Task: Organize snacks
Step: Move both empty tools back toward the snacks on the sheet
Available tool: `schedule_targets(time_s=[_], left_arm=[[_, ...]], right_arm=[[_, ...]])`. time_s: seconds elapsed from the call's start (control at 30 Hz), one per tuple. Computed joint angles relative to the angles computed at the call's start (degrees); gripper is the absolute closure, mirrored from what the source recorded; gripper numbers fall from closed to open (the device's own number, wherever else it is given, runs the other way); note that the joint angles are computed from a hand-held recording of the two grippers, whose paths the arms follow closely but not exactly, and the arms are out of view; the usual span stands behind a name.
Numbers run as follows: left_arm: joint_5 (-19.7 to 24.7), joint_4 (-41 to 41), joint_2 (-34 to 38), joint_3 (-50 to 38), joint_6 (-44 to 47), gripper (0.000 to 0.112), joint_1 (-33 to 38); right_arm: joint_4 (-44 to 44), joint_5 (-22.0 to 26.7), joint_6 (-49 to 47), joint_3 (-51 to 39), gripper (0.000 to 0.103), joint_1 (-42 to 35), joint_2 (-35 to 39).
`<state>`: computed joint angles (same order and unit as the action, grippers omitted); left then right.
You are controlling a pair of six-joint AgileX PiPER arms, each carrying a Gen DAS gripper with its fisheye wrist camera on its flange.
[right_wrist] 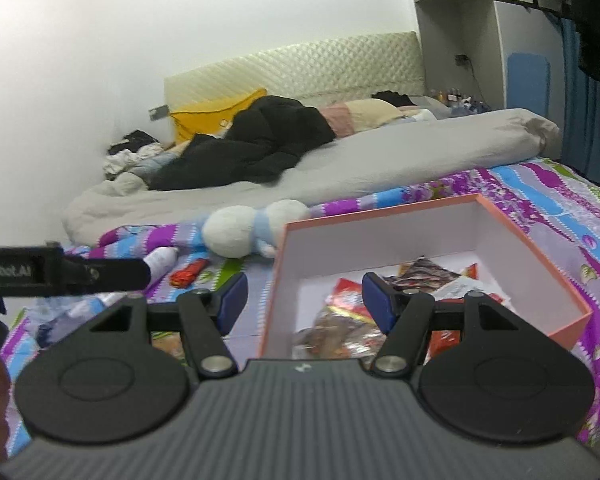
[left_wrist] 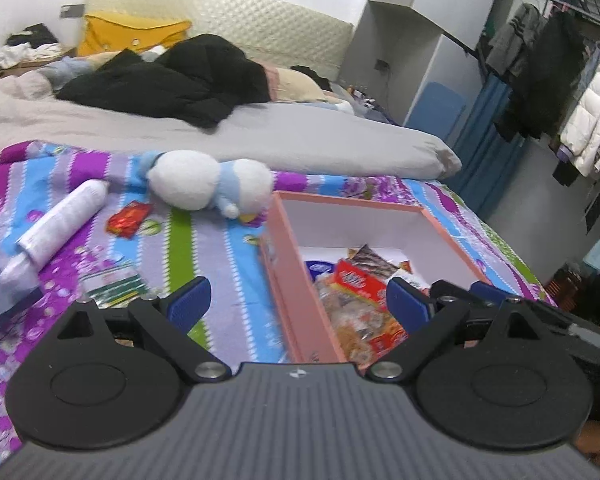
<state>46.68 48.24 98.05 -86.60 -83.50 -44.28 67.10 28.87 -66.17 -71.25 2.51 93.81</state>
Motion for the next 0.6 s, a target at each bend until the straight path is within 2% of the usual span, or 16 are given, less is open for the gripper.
schedule_targets(time_s=[0.37, 0.47, 0.6], left_arm=[[1.06, 7.78, -11.60, 22.20, -18.31, 0.016, -5.49], [1.72, 8.65, -13.58, 26.26, -22.35, 0.016, -6.57], [0.80, 10.28, -15.61, 31.44, -27.98, 0.016, -6.80]], right_arm=[[3.91, -1.68, -7.96, 11.03, 0.038, 4.64, -6.84], [3.41, -2.75, -7.11, 13.17, 0.038, 6.30, -8.26], [3.00, -1.76, -6.48, 14.23, 0.038, 7.98, -8.54]])
